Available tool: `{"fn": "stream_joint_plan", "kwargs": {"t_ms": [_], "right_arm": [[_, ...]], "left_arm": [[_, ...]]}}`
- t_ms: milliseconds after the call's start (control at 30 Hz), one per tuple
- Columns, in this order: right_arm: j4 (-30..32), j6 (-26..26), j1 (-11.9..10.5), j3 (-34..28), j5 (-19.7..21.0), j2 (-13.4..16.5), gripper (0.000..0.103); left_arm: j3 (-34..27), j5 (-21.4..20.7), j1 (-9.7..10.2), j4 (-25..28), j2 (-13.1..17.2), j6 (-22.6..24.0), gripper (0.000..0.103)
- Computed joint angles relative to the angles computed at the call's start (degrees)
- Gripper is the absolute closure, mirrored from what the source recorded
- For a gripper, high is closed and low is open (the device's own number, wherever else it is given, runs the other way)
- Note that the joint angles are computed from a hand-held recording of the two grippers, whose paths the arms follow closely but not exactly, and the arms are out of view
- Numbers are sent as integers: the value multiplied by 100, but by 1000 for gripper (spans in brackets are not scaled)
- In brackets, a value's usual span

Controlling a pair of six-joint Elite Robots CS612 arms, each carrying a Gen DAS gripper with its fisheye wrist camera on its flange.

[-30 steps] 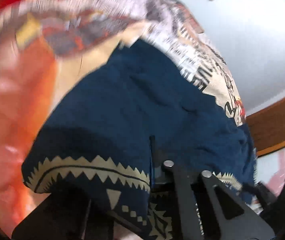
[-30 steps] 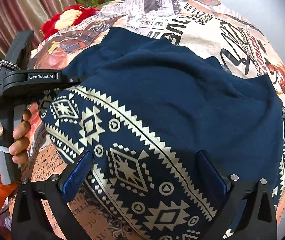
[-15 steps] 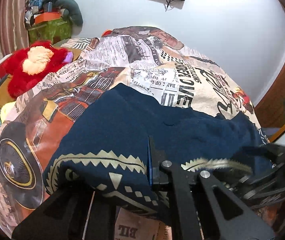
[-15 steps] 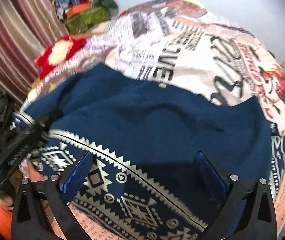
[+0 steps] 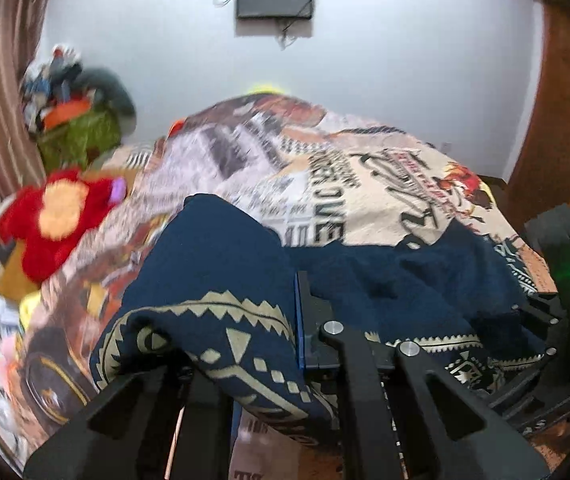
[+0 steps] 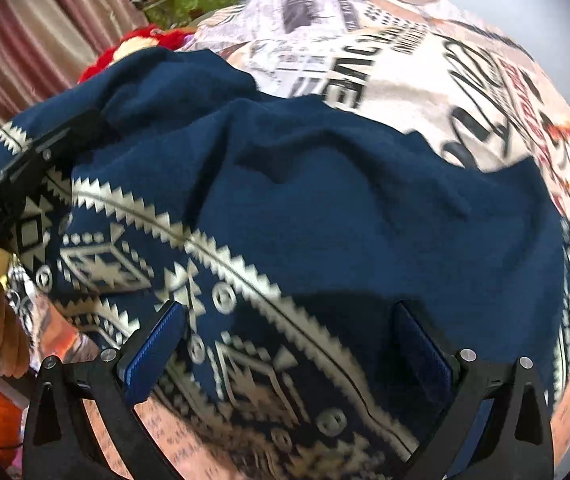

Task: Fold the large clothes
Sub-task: 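Fold the jacket over once more with the left gripper and release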

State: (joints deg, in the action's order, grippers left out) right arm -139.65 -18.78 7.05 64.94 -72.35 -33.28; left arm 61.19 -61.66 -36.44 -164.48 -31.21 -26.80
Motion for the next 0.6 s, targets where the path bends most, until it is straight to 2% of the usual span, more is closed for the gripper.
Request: {"fn": "stream_joint_plan", "kwargs": {"t_ms": [67,133,267,333,433,600], "right_arm": [[-90,31,-98,239,98,-136,0],[-271,72,-168,496,-60,-277,0],[-391,166,-338,872,-115,-469,0],[-540,241,-453,1110,38,-591,3],[-904,473,-592,1446,136,-787,3],[-1714,1049,-898,2051,218,-1162,3]], "left_arm": [[-156,63,-48,-28,47,293,96],[-328,139,-107,-71,107,598,96],[-682,148,-231,-151,244,1206,96],[-870,99,-309,-176,324,1548,96],[-1109,-160,-390,-114,428,1880,96],[-1521,-926,-466,350,611,2170,96]]}}
